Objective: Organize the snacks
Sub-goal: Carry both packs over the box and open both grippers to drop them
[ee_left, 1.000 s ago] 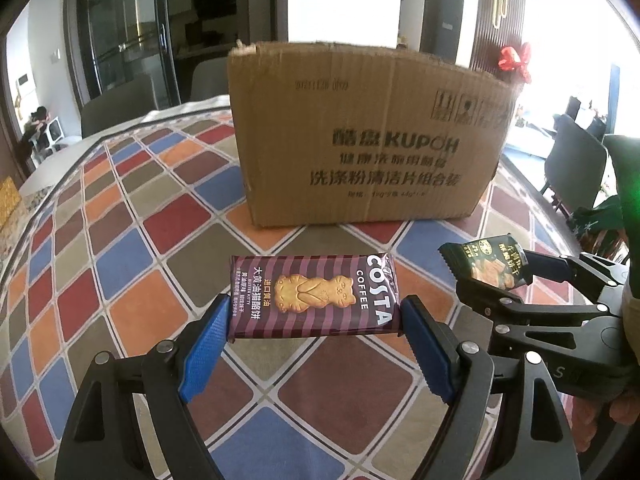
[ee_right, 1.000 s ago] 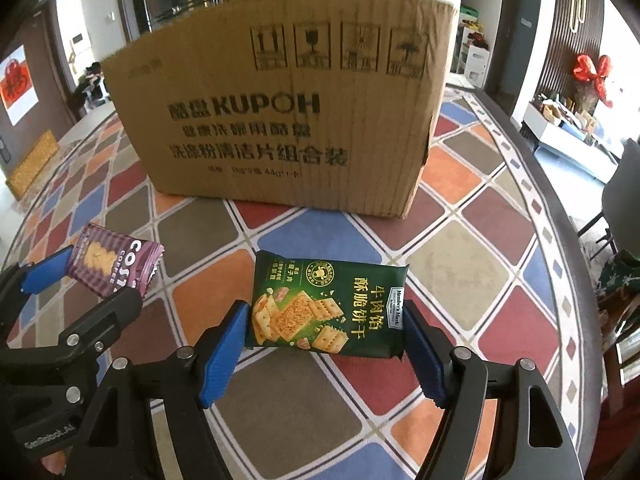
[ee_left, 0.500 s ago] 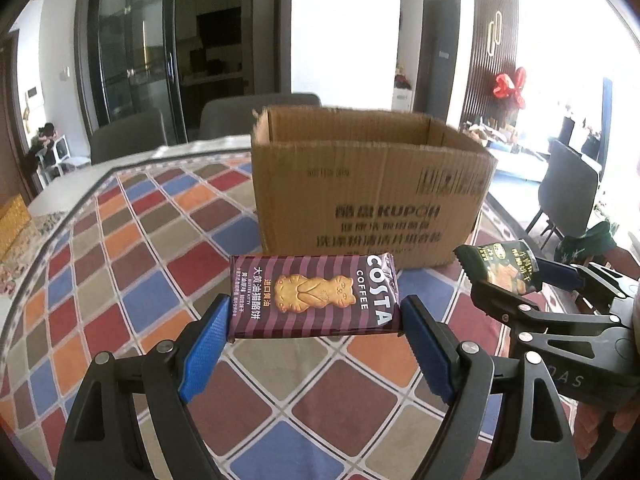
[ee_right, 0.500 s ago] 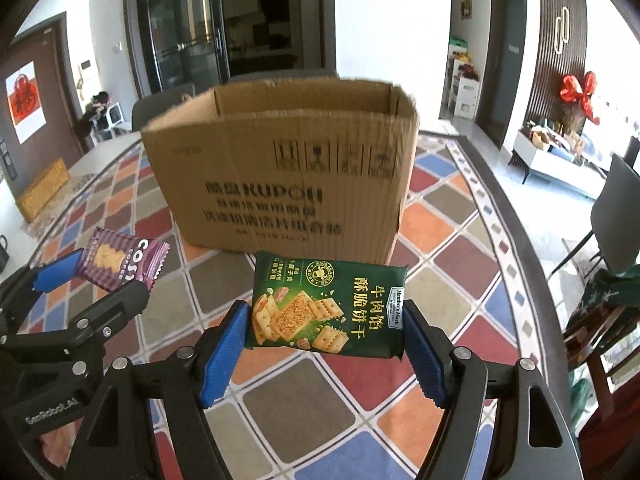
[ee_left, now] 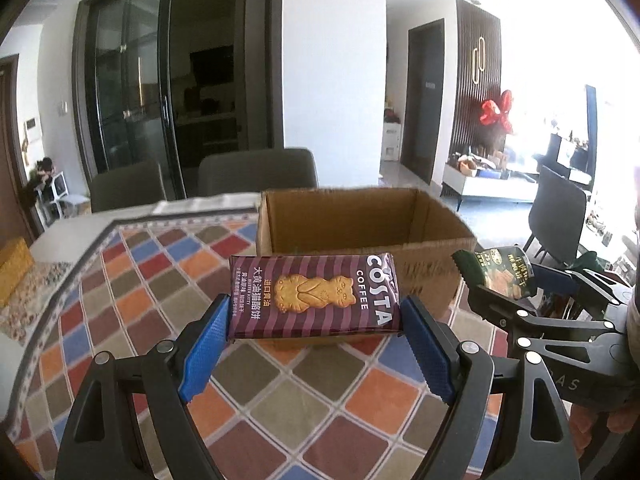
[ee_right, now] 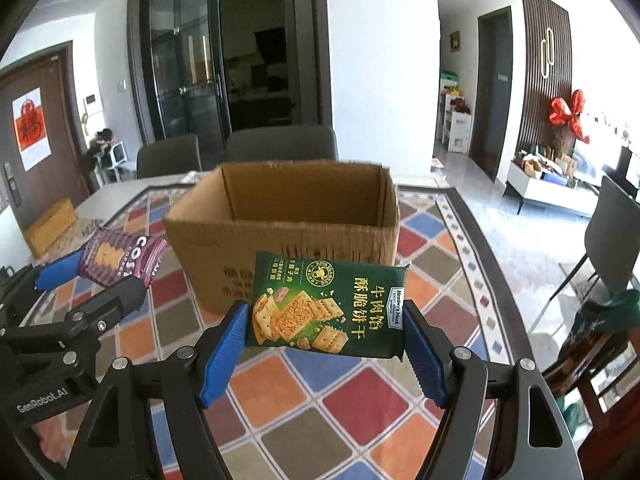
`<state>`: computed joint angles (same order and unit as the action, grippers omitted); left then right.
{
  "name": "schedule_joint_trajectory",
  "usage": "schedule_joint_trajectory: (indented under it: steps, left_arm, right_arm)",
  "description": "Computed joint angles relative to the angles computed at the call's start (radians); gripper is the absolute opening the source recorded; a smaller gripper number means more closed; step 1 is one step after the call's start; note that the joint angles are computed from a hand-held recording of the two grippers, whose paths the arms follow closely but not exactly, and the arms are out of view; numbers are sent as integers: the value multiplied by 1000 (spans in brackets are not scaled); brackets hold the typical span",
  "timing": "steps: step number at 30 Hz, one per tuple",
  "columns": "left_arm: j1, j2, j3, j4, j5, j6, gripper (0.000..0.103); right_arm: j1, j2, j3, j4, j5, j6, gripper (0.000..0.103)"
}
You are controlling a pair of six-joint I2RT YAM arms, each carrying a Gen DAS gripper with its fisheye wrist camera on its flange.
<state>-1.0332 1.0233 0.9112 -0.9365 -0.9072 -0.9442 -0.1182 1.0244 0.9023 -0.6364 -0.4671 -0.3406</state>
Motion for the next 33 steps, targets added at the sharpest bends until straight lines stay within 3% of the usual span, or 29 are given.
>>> schedule_joint_trajectory:
  steps: [6, 15, 21, 33]
  left_arm:
    - [106, -9, 33, 90, 33, 186, 84]
    - [313, 23, 86, 223, 198, 413, 84]
    - [439, 79, 134, 275, 320, 508, 84]
    - [624, 269, 258, 294, 528, 592, 89]
  right_arm:
    - [42, 19, 61, 29, 25, 30, 75]
    - [124, 138, 193, 58, 89, 56, 75]
    - [166, 242, 279, 55, 115, 52, 75]
    - [244, 457, 439, 28, 203, 31, 75]
